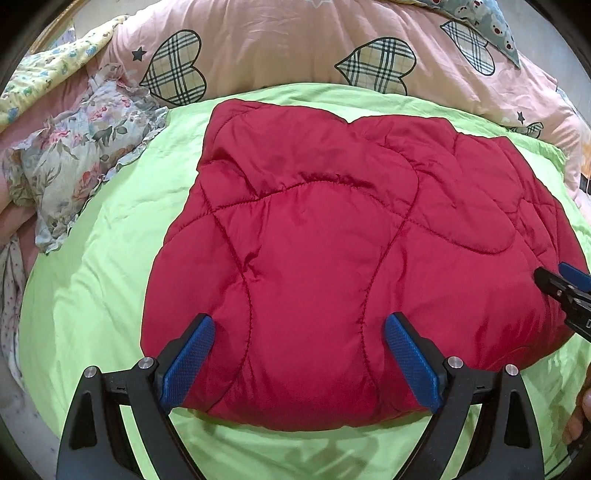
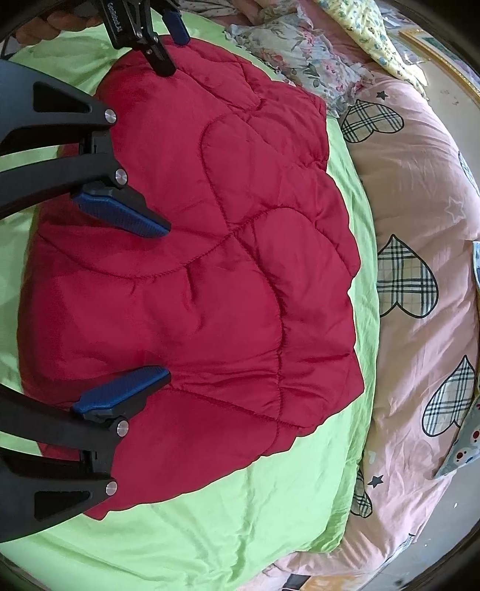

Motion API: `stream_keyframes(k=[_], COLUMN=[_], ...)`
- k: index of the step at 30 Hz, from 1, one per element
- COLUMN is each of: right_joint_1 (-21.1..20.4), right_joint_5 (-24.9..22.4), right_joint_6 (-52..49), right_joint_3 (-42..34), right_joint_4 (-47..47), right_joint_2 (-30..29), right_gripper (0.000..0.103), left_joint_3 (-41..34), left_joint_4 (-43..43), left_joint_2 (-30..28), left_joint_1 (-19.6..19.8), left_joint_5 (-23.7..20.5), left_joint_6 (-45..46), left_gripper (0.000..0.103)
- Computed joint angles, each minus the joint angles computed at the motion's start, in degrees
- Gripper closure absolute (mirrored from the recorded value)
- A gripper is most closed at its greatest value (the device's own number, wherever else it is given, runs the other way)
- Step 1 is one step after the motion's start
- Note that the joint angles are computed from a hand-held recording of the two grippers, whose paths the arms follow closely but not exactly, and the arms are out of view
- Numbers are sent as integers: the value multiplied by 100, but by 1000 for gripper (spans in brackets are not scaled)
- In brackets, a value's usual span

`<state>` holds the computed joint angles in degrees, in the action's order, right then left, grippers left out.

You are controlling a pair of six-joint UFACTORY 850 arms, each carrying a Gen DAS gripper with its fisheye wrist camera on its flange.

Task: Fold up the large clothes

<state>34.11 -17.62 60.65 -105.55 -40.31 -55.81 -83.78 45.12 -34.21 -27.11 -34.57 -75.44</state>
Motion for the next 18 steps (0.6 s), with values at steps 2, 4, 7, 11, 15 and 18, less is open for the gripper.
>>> stream_keyframes(k=[2,4,7,11,15,18], right_joint_1=[3,7,17,53,82,62], right_joint_5=[8,5,10,197,93,64], right_joint_6=[-46,-92,-82,455,296,189], right_joint_3=[41,80,152,358,264,223], right_joint_4=[51,94,69,-540,-533,-397], right_joint_2=[36,73,136,272,193,149], right_gripper=[29,29,29,29,29,29], left_joint_3=[-5,-18,-9,-17,-6,-3], left_joint_4=[-19,-26,-35,-48,-16,35], left_joint_2=[-6,-17,-17,-44,-45,-57], left_joint_1=[5,10,21,13,16,10], left_joint_5=[-9,-16,-10,-73,-46,-53], left_joint_6=[28,46,60,58,3,-47], left_gripper=[8,8,8,5,5,4])
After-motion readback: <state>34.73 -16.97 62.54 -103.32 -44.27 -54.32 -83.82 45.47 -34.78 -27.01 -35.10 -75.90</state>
